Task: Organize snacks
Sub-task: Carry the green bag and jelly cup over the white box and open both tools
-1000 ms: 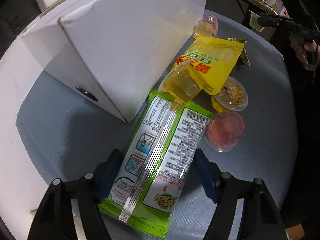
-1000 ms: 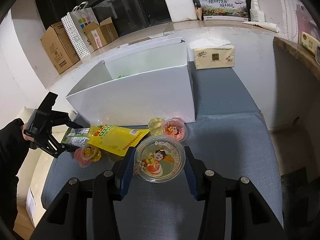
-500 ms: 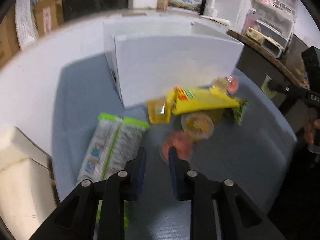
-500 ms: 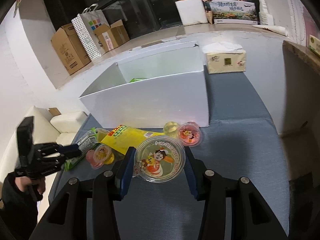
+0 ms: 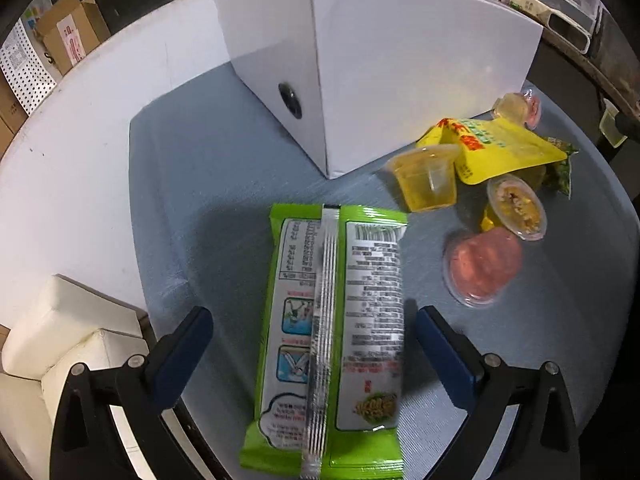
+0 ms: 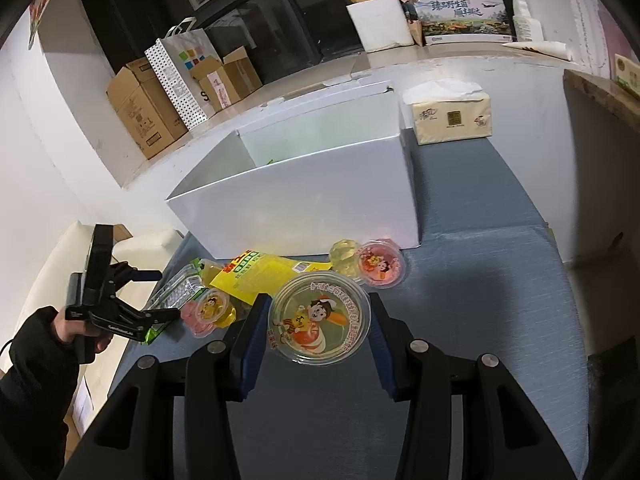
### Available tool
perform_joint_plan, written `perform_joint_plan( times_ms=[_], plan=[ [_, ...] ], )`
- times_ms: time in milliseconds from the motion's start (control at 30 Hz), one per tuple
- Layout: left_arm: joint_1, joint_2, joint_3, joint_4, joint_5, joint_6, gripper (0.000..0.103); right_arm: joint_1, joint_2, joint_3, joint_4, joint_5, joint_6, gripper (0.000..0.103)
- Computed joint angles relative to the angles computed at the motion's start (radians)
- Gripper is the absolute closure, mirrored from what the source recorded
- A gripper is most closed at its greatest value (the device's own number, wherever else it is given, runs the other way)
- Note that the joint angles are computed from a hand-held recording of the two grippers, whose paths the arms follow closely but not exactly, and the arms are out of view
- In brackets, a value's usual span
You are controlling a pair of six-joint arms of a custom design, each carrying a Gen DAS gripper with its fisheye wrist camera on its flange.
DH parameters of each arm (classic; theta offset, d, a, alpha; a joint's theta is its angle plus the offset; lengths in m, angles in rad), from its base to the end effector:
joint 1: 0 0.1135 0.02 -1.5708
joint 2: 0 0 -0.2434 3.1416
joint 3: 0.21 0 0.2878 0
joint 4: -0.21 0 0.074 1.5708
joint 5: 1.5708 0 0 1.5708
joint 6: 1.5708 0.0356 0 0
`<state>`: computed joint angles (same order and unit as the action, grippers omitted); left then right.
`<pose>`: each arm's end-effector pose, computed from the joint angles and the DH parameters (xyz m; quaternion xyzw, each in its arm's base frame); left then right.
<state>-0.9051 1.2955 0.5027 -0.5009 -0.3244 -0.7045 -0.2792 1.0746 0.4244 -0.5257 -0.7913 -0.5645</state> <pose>0.1470 -0.1689 0.0857 0.0757 0.9747 0.0127 0.2098 0.2017 -0.0315 0.1135 -0.2035 0.8849 0.2707 0.3199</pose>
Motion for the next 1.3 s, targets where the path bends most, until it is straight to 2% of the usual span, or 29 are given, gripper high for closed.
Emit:
perform_joint_plan(
  times_ms=[100, 167, 200, 267, 400, 500, 600, 667, 700, 767, 833, 900, 967, 1033, 1167, 1233, 1300],
  plan=[
    [0.007, 0.01, -0.013, 0.044, 0.01, 0.013, 0.002, -0.009, 0.019, 0.006, 0.003, 0.0, -0.002, 0.052],
    [0.014, -0.057, -0.058, 0.063, 0.046, 0.004, 0.019, -0.008, 0.025, 0.007, 0.004, 0.0, -0.003, 0.052],
    [-0.009, -0.088, -0.063, 0.038, 0.026, -0.035, 0.035, -0.004, 0.025, 0.005, 0.003, 0.001, -0.004, 0.052],
    [-0.007, -0.111, -0.066, 0.016, 0.031, -0.06, 0.041, -0.003, 0.023, 0.004, -0.001, -0.002, -0.008, 0.052],
    [-0.049, -0.101, -0.034, -0.033, 0.0, -0.125, 0.043, -0.006, 0.019, 0.004, -0.011, -0.009, -0.018, 0.052],
    [-0.146, -0.136, -0.005, -0.106, -0.067, -0.222, 0.043, -0.014, 0.019, 0.006, -0.014, -0.014, -0.019, 0.052],
    [-0.257, -0.156, 0.064, -0.225, -0.194, -0.405, 0.043, -0.021, 0.007, 0.004, -0.028, -0.026, -0.027, 0.052],
    [-0.374, -0.142, 0.157, -0.351, -0.335, -0.601, 0.043, -0.019, -0.002, 0.003, -0.035, -0.032, -0.031, 0.052],
    [-0.405, -0.141, 0.184, -0.371, -0.378, -0.67, 0.043, -0.015, -0.008, 0.003, -0.035, -0.033, -0.029, 0.052],
    [-0.452, -0.11, 0.249, -0.392, -0.46, -0.74, 0.043, 0.007, -0.014, 0.005, -0.025, -0.035, -0.017, 0.052],
    [-0.476, -0.082, 0.295, -0.384, -0.523, -0.762, 0.042, 0.033, -0.03, 0.009, -0.014, -0.033, 0.001, 0.052],
    [-0.455, -0.094, 0.302, -0.311, -0.533, -0.702, 0.042, 0.056, -0.051, 0.019, -0.011, -0.041, 0.018, 0.052],
    [-0.422, -0.069, 0.331, -0.286, -0.543, -0.651, 0.042, 0.084, -0.066, 0.042, 0.002, -0.049, 0.046, 0.052],
    [-0.362, -0.097, 0.322, -0.194, -0.514, -0.535, 0.042, 0.12, -0.063, 0.075, 0.026, -0.047, 0.079, 0.052],
    [-0.152, -0.115, 0.311, 0.037, -0.388, -0.239, 0.042, 0.23, 0.018, 0.191, 0.12, 0.0, 0.174, 0.052],
    [-0.073, -0.082, 0.351, 0.088, -0.336, -0.171, 0.042, 0.283, 0.097, 0.273, 0.172, 0.043, 0.233, 0.052],
    [0.035, -0.019, 0.395, 0.155, -0.246, -0.089, 0.041, 0.33, 0.206, 0.374, 0.198, 0.081, 0.268, 0.052]
  ],
)
